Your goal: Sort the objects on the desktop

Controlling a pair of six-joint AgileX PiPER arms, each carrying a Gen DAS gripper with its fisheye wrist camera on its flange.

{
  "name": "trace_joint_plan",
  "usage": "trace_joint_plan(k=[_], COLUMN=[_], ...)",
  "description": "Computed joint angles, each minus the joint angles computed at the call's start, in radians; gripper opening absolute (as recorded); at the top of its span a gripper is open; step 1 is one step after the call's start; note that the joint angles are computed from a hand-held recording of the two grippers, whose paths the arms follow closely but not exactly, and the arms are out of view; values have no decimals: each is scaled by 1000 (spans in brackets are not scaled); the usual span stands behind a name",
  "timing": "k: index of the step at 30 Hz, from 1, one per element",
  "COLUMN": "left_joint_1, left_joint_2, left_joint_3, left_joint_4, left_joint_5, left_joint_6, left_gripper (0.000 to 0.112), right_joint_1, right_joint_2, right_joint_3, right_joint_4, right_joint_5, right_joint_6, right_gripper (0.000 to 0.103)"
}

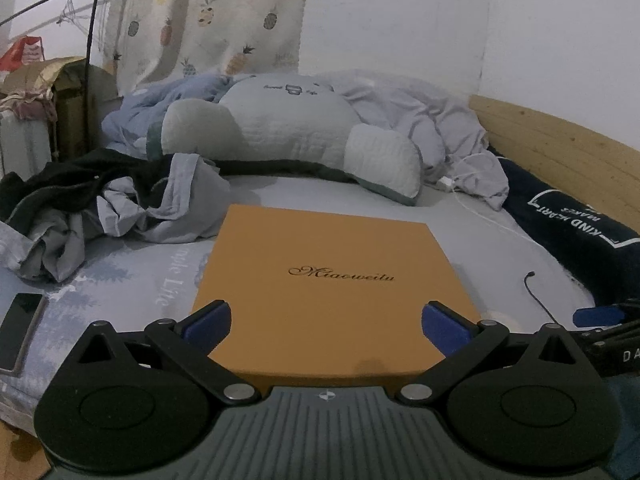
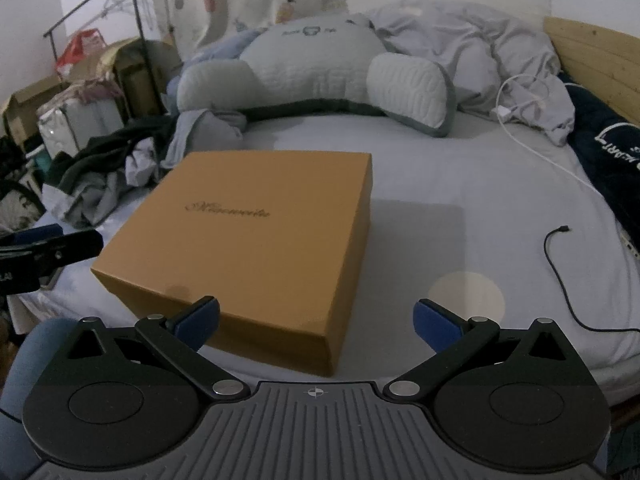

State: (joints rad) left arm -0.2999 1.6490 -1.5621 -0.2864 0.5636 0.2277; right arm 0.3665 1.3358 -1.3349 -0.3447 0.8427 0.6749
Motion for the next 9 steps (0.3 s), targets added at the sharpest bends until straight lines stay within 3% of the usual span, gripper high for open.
trace_joint_plan(k=[9], left_joint_1=[-7], left_joint_2=[1], left_joint_3=[0], left_joint_4=[30], left_joint_5=[-7], left_joint_6=[-23], left_gripper=[103], right_joint_1=[-11], right_joint_2=[0], right_joint_3=[-2], right_joint_4=[14], right_joint_5=[7], right_joint_6=[-13], right_gripper=[103])
